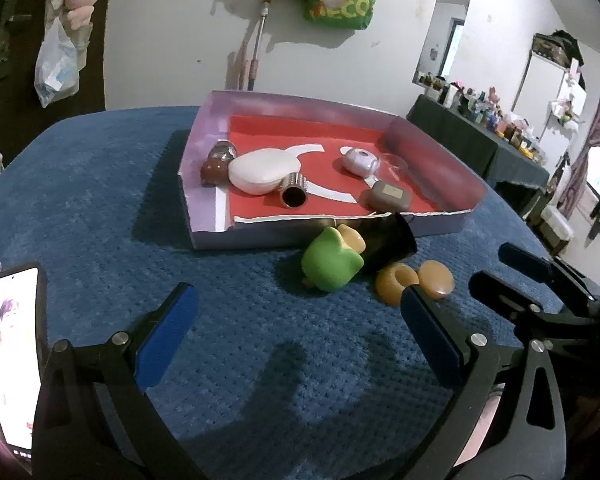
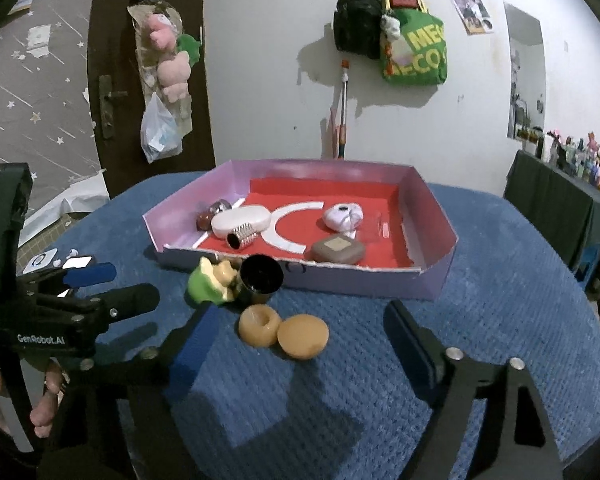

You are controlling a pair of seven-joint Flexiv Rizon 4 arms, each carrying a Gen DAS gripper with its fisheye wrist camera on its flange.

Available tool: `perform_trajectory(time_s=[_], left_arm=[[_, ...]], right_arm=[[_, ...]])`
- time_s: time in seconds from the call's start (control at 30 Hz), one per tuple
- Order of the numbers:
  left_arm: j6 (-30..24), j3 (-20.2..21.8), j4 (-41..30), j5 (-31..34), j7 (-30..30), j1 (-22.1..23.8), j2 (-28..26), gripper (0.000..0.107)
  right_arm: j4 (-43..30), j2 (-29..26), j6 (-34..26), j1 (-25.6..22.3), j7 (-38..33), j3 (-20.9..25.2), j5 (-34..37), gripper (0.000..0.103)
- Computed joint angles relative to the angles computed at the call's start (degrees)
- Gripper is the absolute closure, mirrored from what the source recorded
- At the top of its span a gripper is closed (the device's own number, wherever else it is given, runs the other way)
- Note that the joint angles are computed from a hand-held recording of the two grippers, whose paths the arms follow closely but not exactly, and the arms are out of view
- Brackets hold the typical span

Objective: Organize rigid objects
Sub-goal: 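Withdraw both tools from the box toward the green toy and orange rings, then grasp the green apple toy with left tool while right tool grasps the round orange cap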

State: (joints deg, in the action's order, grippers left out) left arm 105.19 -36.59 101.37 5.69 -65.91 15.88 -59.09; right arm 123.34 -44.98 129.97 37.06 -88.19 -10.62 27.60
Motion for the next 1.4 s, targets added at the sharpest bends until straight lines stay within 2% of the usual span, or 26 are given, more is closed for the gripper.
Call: perform_trajectory(time_s=[0.1, 0.33, 0.6, 0.97, 1.23, 1.4], left_arm=[[-0.8, 3.0, -1.3, -1.5, -0.2, -2.9, 0.8, 0.004], [-3.9, 7.4, -4.7, -5.4, 0.2, -7.5, 1.1, 0.004], [-7.5, 10.3, -7.8, -9.6, 2.0, -11.2, 0.8, 0.004], [-12.6, 14.5, -11.9, -14.8, 4.2, -15.9, 0.3, 0.005], [-14.0, 13.2, -13.0, -17.1, 6.2, -15.9, -0.1, 0.005], [-14.7, 9.5, -12.1, -17.3, 9.2, -13.5, -0.4, 0.025]], right_arm=[[-0.3, -0.1, -2.1, -0.2, 0.3, -0.3, -0.4, 0.030], [-1.0, -1.2, -6.6, 1.5, 2.0, -3.3, -1.2, 0.030], [-1.7, -2.6, -9.7, 1.6, 5.0, -5.3, -4.6, 0.036], [-2.8, -3.9, -12.2, 1.0, 8.2, -6.5, -9.1, 0.037], [-3.1, -4.0, -12.3, -0.3, 9.5, -6.5, -11.1, 0.038], [-3.8, -4.1, -13.2, -0.8, 9.5, -6.2, -12.6, 0.047]])
